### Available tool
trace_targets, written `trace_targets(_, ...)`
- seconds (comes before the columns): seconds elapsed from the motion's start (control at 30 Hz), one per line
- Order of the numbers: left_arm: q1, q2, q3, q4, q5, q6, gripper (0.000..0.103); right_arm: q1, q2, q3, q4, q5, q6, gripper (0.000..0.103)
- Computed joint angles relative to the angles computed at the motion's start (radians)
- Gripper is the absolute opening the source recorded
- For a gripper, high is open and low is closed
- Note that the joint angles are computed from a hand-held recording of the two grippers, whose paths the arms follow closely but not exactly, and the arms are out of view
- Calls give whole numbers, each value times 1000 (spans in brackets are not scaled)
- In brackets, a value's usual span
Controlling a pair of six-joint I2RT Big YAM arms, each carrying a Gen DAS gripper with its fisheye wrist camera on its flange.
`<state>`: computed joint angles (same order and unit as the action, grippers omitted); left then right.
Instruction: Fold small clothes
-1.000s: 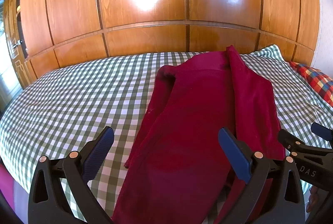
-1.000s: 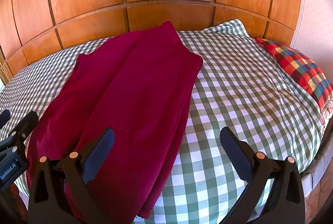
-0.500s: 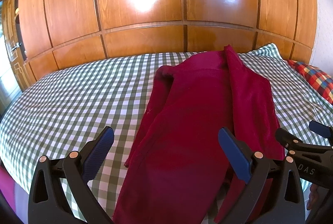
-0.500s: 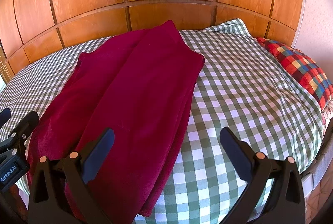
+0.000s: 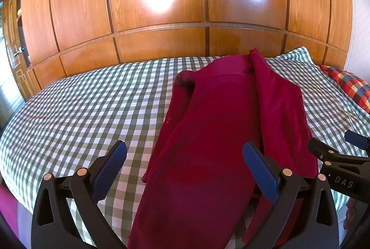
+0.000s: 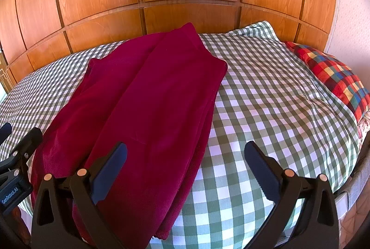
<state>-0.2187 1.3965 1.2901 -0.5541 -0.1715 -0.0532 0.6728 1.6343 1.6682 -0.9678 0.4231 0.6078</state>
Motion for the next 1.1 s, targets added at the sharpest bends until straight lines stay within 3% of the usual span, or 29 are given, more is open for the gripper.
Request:
trace_targets(0.37, 8, -13, -23, 1, 24, 24, 99, -1, -1, -2, -1, -4, 0, 101)
trace_targets(0.57, 19, -26, -54, -29, 95, 126, 99, -12, -11, -19, 9, -26, -1, 101)
trace_targets(0.7, 32, -52, -101, -81, 174, 228, 98, -21, -40, -60, 62, -79, -39, 101)
trace_targets(0.8, 35, -60, -132, -127, 199, 310, 80, -18, -53, -77, 95, -120, -81, 100)
trace_targets(0.9, 38, -50, -147, -158, 202, 332, 61, -16, -39, -63, 105, -180, -115, 82)
trace_targets(0.97, 43, -60, -163, -149, 220, 334, 54, -12, -20, -44, 107, -215, -149, 75)
trace_targets(1.03, 48, -64, -163, -156, 245, 334, 29, -6, 9, -17, 104, -252, -186, 69)
trace_targets(1.1, 59, -68, -158, -166, 274, 325, 10, -4, 45, 13, 94, -304, -218, 66)
